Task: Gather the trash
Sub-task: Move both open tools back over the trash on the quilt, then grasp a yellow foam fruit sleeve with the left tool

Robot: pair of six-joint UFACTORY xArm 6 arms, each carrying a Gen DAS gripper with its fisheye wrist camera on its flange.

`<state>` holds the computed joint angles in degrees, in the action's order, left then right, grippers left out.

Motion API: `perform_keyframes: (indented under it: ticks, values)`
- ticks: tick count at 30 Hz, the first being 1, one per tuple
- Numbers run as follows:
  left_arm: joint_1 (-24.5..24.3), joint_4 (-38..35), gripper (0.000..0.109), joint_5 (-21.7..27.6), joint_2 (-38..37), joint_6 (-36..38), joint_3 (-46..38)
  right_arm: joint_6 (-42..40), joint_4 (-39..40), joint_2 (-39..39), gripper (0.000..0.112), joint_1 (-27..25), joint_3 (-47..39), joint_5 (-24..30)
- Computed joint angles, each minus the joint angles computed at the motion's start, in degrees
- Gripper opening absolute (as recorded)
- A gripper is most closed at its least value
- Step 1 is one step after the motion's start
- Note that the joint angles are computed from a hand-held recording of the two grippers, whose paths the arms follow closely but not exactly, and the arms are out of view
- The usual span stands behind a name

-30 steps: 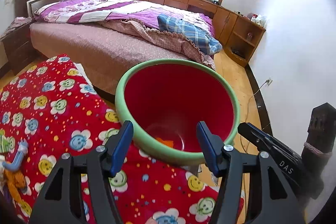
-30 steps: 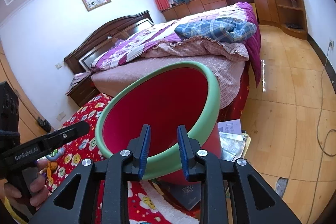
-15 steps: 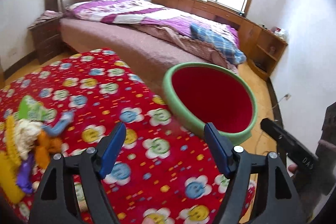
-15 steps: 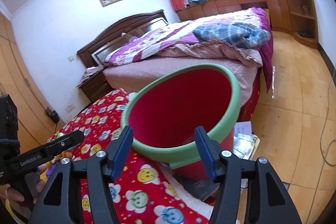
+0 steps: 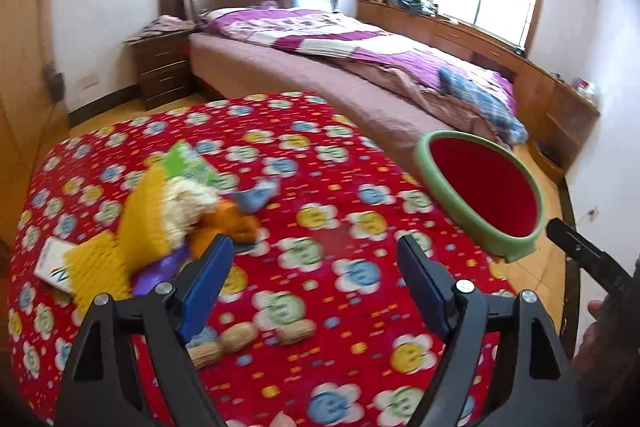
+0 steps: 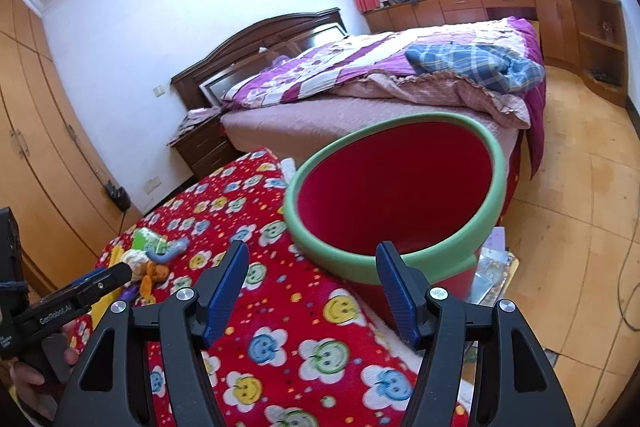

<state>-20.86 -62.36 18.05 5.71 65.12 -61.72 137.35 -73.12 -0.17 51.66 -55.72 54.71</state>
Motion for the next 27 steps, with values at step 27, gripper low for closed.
perform_keyframes:
  ticks: [27]
  values:
    - [14.34, 37.1, 0.083, -5.55, 10.59, -43.19, -5.33, -2.42, 1.47, 6.15, 0.068, -1.78, -5.15, -7.2]
